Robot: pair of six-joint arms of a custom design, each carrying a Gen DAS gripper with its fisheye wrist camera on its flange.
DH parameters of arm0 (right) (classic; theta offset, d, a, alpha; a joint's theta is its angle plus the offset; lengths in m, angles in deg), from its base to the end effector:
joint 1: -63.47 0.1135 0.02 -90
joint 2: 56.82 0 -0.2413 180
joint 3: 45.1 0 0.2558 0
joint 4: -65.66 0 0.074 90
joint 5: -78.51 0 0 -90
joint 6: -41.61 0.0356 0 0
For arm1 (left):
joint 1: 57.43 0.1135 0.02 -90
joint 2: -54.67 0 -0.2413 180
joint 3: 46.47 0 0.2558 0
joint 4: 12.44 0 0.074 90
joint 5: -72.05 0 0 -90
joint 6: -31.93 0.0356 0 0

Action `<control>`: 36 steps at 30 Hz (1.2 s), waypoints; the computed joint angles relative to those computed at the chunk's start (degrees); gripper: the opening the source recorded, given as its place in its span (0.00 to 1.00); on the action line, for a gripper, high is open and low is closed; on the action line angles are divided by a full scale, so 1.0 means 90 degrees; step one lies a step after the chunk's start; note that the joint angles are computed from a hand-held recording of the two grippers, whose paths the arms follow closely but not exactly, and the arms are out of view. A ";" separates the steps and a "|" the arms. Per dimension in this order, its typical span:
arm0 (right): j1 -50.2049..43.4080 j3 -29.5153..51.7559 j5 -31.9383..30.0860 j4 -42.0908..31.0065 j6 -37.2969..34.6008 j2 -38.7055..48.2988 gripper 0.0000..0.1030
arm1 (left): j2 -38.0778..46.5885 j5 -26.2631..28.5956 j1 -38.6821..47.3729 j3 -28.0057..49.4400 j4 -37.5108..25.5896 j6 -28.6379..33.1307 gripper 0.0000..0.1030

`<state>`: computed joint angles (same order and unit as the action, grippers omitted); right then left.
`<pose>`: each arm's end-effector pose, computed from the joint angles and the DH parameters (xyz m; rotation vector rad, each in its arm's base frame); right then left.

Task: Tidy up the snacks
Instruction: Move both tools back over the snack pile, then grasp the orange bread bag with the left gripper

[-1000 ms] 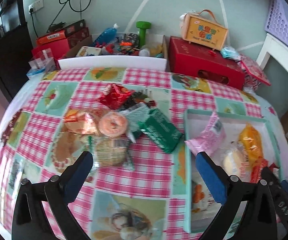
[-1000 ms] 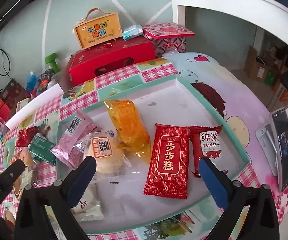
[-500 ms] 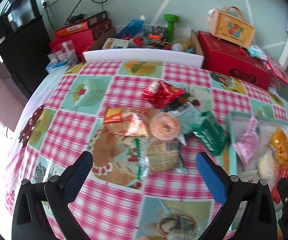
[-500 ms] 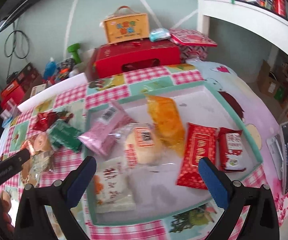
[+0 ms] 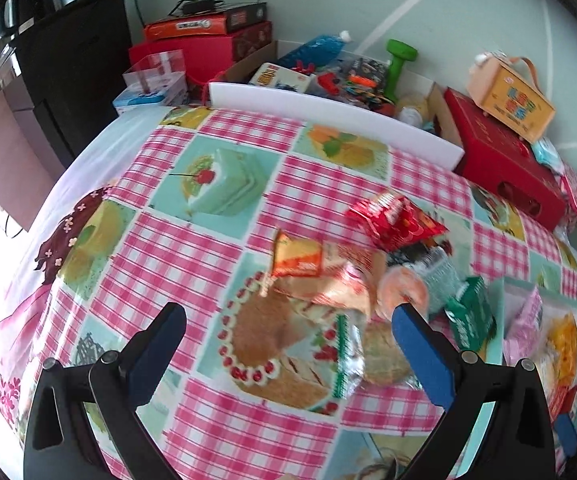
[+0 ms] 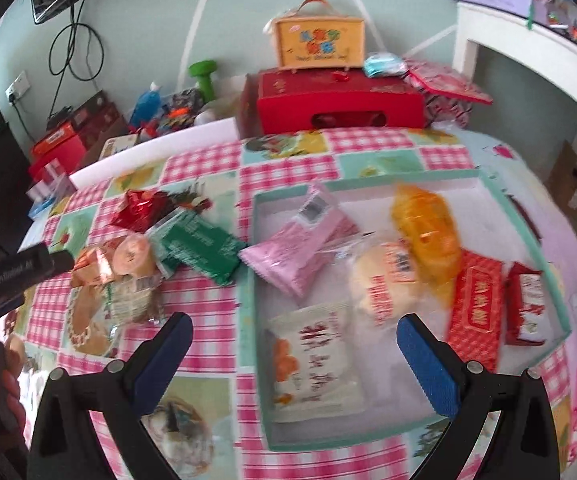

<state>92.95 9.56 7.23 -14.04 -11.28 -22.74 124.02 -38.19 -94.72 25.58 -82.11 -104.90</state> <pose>0.1056 0.0466 0.2462 0.2819 2.5044 0.0349 0.1924 -0.1310 0.2525 -0.3118 2.5943 -0.0103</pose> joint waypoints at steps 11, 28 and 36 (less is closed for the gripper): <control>0.0633 0.0487 -0.0113 0.0913 0.0042 0.1513 1.00 | -0.0014 0.0491 0.1151 -0.0255 0.0419 0.0664 0.99; -0.0322 0.0843 -0.0680 0.2309 -0.1602 0.2622 1.00 | 0.0401 0.1301 0.1644 -0.0456 0.1354 0.1246 0.99; -0.0964 0.1023 -0.1412 0.2641 -0.2808 0.3502 0.93 | 0.0897 0.1640 0.1582 -0.0385 0.1777 0.1401 0.99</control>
